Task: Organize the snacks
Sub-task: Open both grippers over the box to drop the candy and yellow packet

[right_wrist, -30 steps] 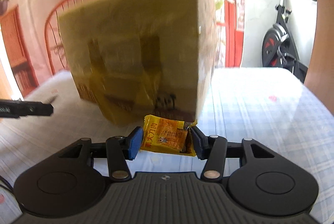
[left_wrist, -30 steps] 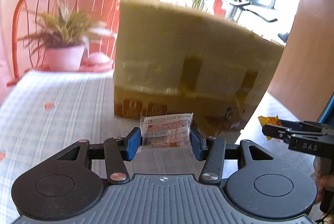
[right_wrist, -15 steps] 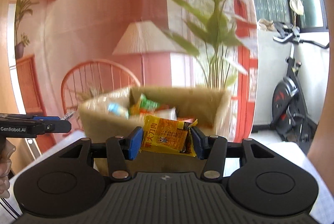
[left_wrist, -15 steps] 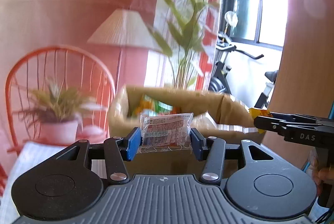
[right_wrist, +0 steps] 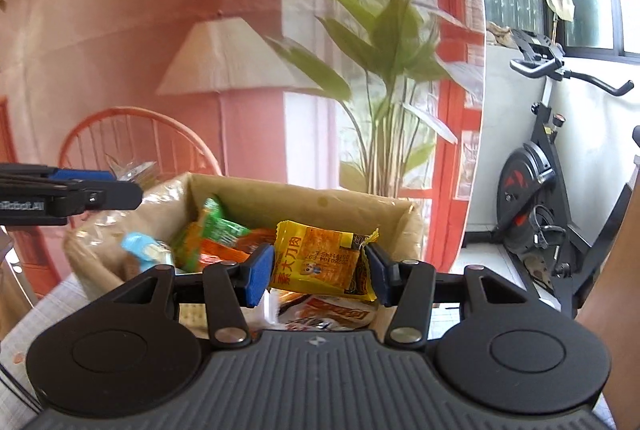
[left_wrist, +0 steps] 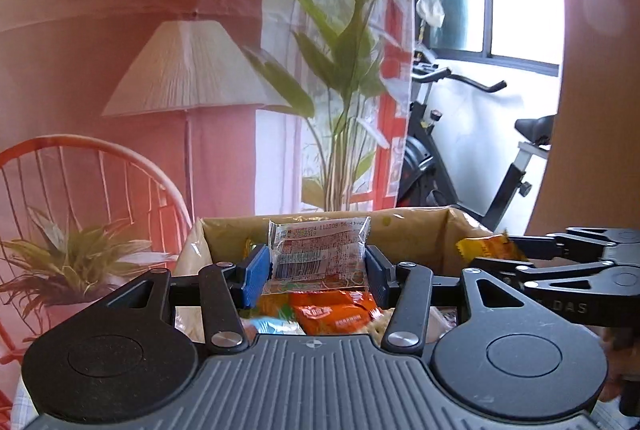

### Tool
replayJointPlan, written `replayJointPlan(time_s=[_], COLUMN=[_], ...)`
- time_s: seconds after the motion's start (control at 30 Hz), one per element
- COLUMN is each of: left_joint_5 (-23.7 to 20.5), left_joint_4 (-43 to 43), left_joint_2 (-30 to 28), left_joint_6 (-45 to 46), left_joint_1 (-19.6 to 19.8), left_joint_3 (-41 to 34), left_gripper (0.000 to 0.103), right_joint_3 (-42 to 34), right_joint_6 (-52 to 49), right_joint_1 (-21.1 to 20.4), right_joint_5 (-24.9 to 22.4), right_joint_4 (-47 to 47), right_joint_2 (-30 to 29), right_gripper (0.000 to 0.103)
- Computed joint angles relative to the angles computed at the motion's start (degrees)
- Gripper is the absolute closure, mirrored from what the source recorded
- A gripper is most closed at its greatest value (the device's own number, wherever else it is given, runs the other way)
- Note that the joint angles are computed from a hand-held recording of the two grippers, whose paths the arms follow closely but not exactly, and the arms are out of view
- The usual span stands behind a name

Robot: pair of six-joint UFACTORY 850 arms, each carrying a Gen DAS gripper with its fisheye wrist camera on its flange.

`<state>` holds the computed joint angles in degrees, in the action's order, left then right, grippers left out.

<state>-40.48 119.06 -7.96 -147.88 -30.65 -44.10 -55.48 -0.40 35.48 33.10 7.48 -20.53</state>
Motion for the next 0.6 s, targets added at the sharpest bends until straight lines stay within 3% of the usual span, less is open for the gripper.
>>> replayJointPlan(time_s=[0.17,0.33,0.6], left_joint_5=[0.51,0.96,0.66], left_joint_4=[-2.31,-6.38,-9.46], left_joint_2=[-1.63,-1.7,0.54], left_joint_6=[2.28,6.52,10.35], left_joint_1=[0.41,0.27,-0.58], left_joint_3=[-1.54,-2.23,-1.37], left_gripper=[0.048,0.039,0.029], right_joint_3=[-1.69,-2.21,-0.36], right_joint_6=[-0.52,0.65,-0.5], right_joint_1=[-0.44,-0.58,0.1], right_joint_5=[-2.02,-2.88,-1.79], right_joint_4=[-0.21,-1.47,0.91], right_joint_2=[-1.14,-1.48,0.57], right_gripper=[0.049,0.044,0.019])
